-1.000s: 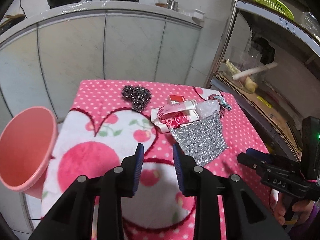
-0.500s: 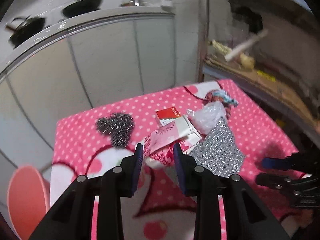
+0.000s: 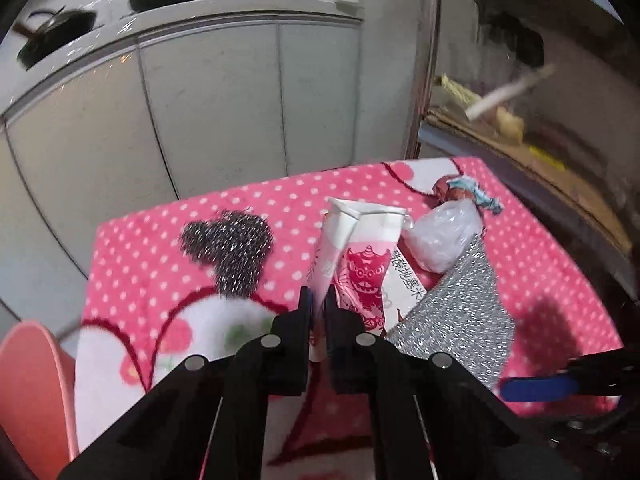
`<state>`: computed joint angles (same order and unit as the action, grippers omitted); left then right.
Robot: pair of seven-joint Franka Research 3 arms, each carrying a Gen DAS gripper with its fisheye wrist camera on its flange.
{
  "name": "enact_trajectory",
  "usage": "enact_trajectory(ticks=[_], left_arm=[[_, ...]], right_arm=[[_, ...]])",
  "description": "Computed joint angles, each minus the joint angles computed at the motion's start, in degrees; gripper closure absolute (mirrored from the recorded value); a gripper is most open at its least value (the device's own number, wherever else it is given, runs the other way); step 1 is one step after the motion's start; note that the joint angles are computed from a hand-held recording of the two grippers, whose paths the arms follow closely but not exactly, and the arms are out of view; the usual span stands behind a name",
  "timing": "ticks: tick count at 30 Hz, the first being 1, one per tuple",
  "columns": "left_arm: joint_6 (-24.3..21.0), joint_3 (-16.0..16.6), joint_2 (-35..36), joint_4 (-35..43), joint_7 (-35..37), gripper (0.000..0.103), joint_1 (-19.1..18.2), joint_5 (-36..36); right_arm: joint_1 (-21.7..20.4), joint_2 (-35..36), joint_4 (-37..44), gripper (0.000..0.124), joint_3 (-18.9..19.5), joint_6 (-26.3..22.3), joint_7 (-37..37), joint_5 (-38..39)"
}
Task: Collect trash
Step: 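Grasp the pink-printed white carton with the left tool while the right tool grasps the silver scouring pad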
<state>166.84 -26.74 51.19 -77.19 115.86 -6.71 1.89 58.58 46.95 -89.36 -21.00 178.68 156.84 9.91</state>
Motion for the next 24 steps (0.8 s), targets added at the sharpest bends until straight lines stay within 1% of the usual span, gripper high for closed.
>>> enact_trajectory(ticks=[3,5,8,10,12,13,14,15,16,17,18,19,21,23,24], left_arm=[[0.44,-2.60,-1.31,-3.29,1.06,0.097,2.64,-1.28],[1.24,-3.50,-2.42,-5.70,1.20,0.097,3.82,-1.99],[1.32,-5.95,-3.53,-8.53,1.95,0.097,6.33,-3.29],[1.59,-6.91,-4.35,-10.47,2.17,0.097,7.51,-4.09],[2.18,-7.85,-5.14,-12.40,2.32,0.097,8.58,-4.74],[2.34,-8.49,-5.53,-13.35,2.43,0.097,9.32,-5.10],[2.45,-9.01,-5.86,-14.16,2.41,0.097,9.90,-5.45],[2.73,-9.79,-6.27,-15.23,2.42,0.097,10.75,-5.95],[2.86,-10.77,-6.52,-16.08,2.61,0.097,11.72,-6.42],[3.08,-11.63,-6.87,-17.02,2.71,0.097,12.59,-6.86],[3.21,-12.00,-7.12,-17.51,2.70,0.097,12.96,-7.02],[3.54,-12.97,-7.45,-18.43,3.06,0.097,13.85,-7.28],[4.49,-14.12,-8.15,-19.98,3.42,0.097,14.98,-7.40],[5.36,-15.17,-8.71,-21.28,3.54,0.097,16.05,-7.24],[5.95,-15.38,-9.11,-21.92,3.28,0.097,16.37,-7.12]], right_arm=[[-0.76,1.50,1.62,0.080,0.13,1.44,1.69,1.93],[-0.91,2.37,2.19,0.080,-0.09,2.97,2.99,3.78],[0.29,3.58,2.31,0.080,-1.63,5.07,5.04,7.42],[0.71,4.22,2.53,0.080,-2.11,6.15,5.15,9.54],[1.96,5.05,2.90,0.080,-3.53,6.79,5.01,11.45],[1.64,4.82,2.34,0.080,-3.14,7.40,4.16,11.96],[2.25,5.14,2.58,0.080,-3.75,7.41,3.77,12.75],[2.65,5.13,2.32,0.083,-4.08,7.67,3.24,13.42],[3.17,5.11,2.12,0.091,-4.55,7.72,2.74,14.09],[4.25,5.40,2.22,0.096,-5.81,7.31,2.57,14.80],[4.97,4.53,0.52,0.104,-6.29,7.85,1.99,15.16],[5.85,4.40,0.09,0.110,-7.17,7.43,1.64,15.70],[6.85,3.55,-1.85,0.115,-7.58,8.71,0.63,16.60],[8.88,3.44,-2.68,0.116,-9.53,8.53,-0.20,17.98],[10.86,3.44,-3.44,0.117,-11.65,7.87,-0.32,18.60]])
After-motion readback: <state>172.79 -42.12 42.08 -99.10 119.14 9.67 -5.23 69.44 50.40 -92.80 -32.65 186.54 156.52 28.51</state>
